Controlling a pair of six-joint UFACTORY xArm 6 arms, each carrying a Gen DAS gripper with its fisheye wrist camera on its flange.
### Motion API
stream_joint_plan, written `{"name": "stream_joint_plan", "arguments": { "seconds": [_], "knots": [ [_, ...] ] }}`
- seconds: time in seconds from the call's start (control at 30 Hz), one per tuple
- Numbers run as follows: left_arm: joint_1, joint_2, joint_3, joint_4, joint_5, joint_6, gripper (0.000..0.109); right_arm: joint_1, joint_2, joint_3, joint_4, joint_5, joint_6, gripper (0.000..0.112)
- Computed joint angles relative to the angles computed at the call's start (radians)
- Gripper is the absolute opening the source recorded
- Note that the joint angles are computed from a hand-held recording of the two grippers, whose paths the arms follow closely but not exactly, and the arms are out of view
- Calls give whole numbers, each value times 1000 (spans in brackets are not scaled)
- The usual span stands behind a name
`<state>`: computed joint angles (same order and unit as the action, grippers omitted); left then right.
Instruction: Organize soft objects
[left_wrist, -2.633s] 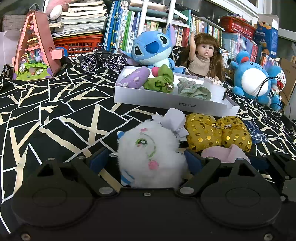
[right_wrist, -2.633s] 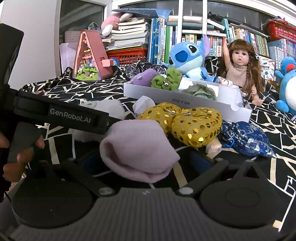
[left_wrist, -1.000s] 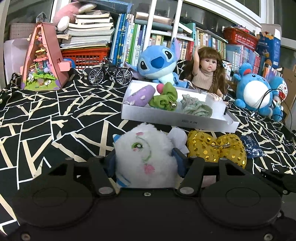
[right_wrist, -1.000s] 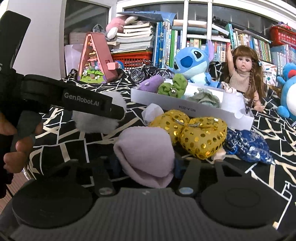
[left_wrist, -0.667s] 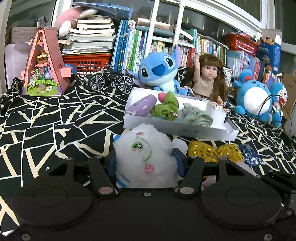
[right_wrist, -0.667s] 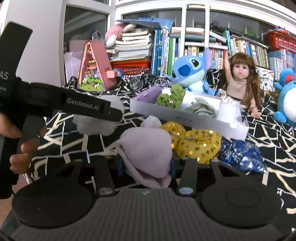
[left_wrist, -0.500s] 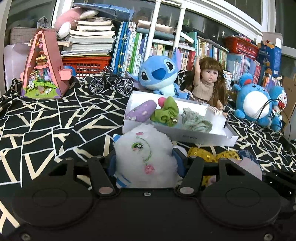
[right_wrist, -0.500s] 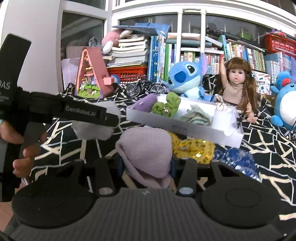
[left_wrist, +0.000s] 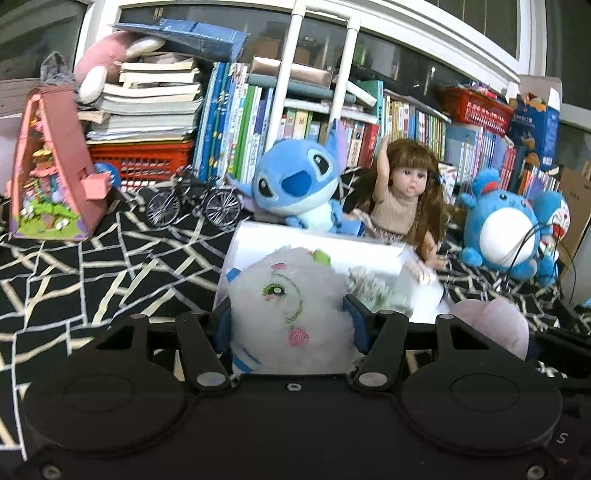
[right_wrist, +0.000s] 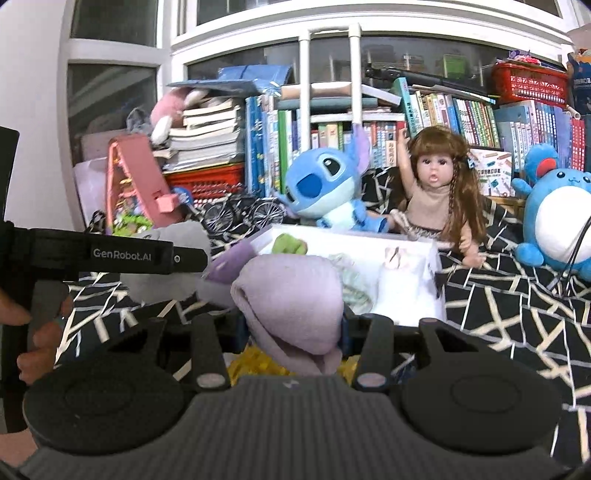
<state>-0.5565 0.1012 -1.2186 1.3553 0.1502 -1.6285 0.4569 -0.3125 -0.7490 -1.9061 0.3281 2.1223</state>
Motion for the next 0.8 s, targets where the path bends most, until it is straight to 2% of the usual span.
{"name": "stream_joint_plan", "arguments": {
  "seconds": [0.23,0.43,0.5,0.63,0.8],
  "knots": [
    [10,115,-156,-209,-1,204,57,-102,54,-98,13,-89,-8,50],
    [18,233,-278,-541,6,510,57,-172,113,-180,94,-147,-81,50],
    [19,276,-325,-635,21,603,57,-200,139,-209,157,-181,-132,50],
    [23,349,-419,-747,63,706,57,-251,202,-265,291,-242,-246,50],
    [25,440,-544,-916,114,838,57,-284,291,-312,630,-275,-542,50]
  ]
}}
